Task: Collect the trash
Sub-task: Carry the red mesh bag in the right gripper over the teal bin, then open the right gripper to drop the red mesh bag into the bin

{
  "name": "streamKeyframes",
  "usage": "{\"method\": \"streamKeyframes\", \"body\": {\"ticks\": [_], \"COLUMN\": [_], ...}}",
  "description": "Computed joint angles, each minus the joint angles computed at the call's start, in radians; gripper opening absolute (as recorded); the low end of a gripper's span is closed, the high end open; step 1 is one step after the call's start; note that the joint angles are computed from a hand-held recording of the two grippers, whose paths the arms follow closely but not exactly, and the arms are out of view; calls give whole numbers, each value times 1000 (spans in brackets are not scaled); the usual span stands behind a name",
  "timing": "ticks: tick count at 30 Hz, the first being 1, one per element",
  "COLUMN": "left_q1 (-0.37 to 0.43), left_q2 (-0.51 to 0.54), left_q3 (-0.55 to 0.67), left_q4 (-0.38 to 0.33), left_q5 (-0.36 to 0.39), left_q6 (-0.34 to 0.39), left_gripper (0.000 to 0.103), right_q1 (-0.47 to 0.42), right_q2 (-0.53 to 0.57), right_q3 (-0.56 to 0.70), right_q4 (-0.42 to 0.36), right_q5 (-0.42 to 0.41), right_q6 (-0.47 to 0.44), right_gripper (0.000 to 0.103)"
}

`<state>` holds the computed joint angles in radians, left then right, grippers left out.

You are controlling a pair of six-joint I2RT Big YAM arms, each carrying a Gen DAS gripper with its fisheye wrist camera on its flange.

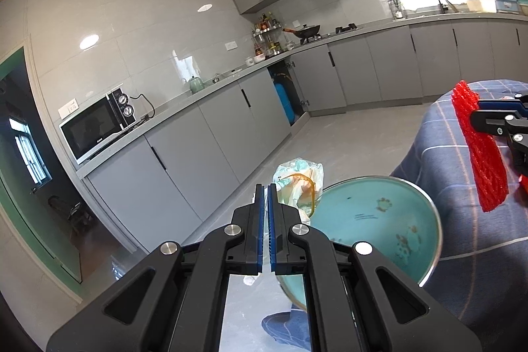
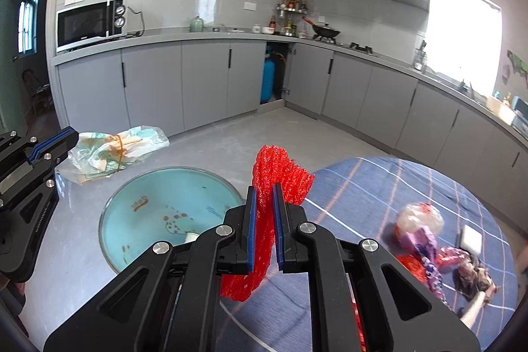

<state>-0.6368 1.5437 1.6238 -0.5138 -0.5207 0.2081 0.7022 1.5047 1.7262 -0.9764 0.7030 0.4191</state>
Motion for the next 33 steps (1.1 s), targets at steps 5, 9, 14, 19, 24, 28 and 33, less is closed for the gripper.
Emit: {"method": "streamKeyframes", "body": {"ticks": [5,9,14,19,24,28,33], "left_q1": [23,38,49,51,52,53,55], "left_q2": [7,15,19,24,29,32,26], "left_q3": [4,7,6,13,11,6,-3], "left_q4": [-9,-16,-19,-28,-33,-37,-18], "left_q5": [17,37,56,71,86,90,47], "left_q6": [-7,-18,-27,-30,-34,-38,-40], "left_gripper": [3,3,3,4,5,9,53], "right_q1": [-3,-5,-9,-15,-25,-34,-37], "right_q2": [42,75,98,115,124,130,116], "right_q3": [38,68,83,91,86,78,50], "right_q4": [14,23,31,42,58,71,98], "right_q5": [-37,-72,-108,-144,-174,-208,-213], "right_q6": [-26,-42,-53,-57,-62,-61,-43], "right_gripper": [10,10,10,10,10,21,48]}}
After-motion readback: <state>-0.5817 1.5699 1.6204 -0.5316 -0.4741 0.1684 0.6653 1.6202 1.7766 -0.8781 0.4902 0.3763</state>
